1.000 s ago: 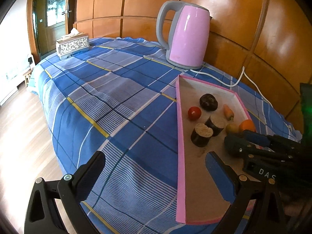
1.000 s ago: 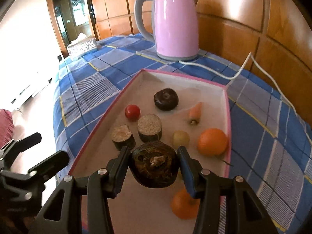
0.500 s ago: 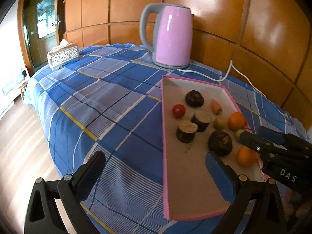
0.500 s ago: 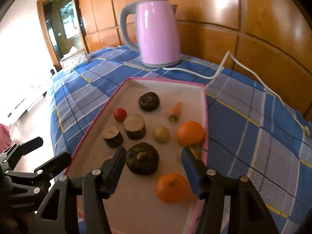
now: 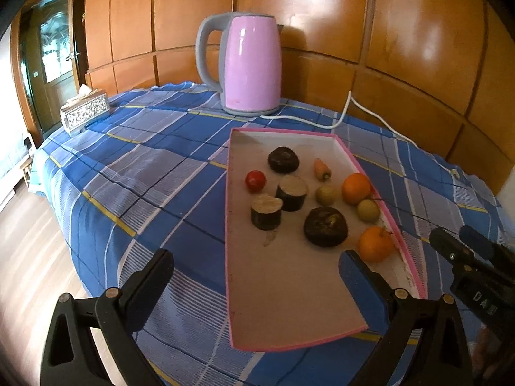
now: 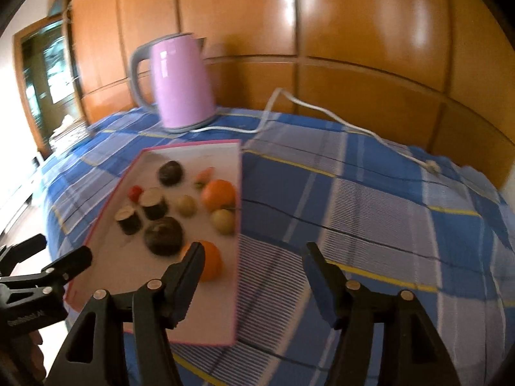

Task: Organize fruits

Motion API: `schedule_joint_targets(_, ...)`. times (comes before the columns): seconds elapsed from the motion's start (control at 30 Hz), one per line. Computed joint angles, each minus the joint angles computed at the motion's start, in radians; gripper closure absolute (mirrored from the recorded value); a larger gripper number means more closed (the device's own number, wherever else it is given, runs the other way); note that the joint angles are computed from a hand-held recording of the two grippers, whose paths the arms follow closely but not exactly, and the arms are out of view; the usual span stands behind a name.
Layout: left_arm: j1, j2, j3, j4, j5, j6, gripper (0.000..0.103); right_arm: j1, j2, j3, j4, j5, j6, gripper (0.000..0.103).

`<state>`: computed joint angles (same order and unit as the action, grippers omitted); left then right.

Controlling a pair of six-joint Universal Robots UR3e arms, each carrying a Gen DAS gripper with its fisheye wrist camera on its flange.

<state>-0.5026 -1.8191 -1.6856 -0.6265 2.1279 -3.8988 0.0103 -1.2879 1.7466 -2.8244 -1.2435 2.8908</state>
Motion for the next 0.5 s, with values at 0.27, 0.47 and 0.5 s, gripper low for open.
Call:
schedule_joint_targets(0.27,-0.043,0.001,0.008,0.040,0.050,0.001,0.000,-0.004,-0.043,0.093,-0.098,-0.077,0.061,0.038)
schedule_joint_targets(0.47,-0.047,0.012,-0.002,0.050,0.057,-0.009,0.000,0.012,-0.059,0.121,-0.140,-0.096,0.051,0.038)
schedule_joint_targets(0.5,-0.049,0.013,-0.001,0.048,0.059,-0.011,0.000,0.013,-0.060,0.122,-0.138,-0.096,0.049,0.038)
